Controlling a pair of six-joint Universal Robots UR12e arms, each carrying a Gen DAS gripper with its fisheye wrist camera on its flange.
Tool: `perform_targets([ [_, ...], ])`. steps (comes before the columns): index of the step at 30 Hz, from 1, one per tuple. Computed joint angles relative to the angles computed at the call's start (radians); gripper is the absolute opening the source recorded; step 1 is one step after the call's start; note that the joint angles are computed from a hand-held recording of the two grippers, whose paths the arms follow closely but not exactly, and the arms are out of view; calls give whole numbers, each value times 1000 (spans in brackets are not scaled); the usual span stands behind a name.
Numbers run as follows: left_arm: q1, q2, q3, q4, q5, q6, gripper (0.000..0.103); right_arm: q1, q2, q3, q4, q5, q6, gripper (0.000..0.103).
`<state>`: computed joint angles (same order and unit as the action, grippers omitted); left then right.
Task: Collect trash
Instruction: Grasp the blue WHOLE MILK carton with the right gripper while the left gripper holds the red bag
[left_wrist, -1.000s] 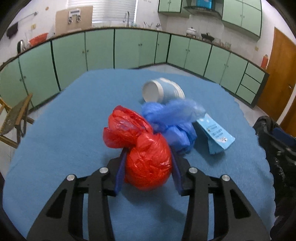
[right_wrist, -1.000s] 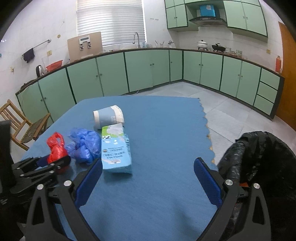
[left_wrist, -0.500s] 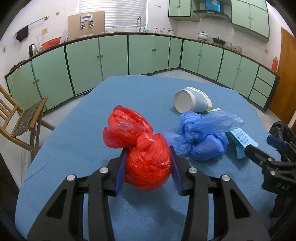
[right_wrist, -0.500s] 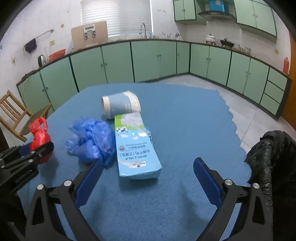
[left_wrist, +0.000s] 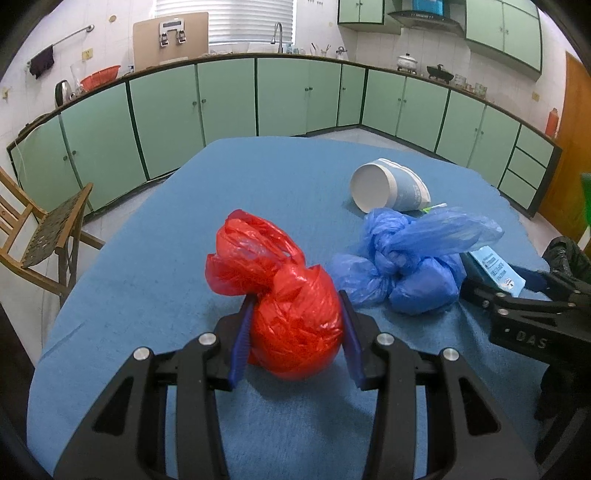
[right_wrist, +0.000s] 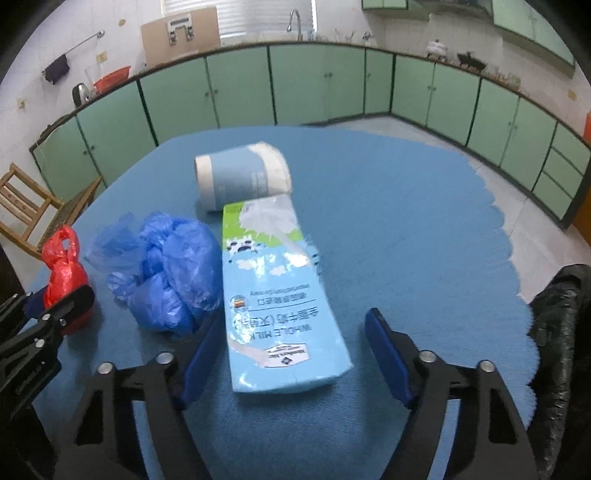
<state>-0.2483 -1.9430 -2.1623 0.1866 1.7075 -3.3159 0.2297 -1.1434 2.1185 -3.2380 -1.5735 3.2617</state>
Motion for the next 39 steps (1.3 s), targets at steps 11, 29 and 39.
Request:
perform_targets([
  [11, -8, -4, 4, 2, 11, 11, 41, -16, -14, 28, -43, 31, 37, 49],
  [29, -36, -3, 4, 22, 1, 26, 41, -27, -60, 70, -23, 14, 19, 57],
  [39, -24, -10, 17, -7, -18, 19, 41, -9, -19, 6, 50, -23, 12, 63],
])
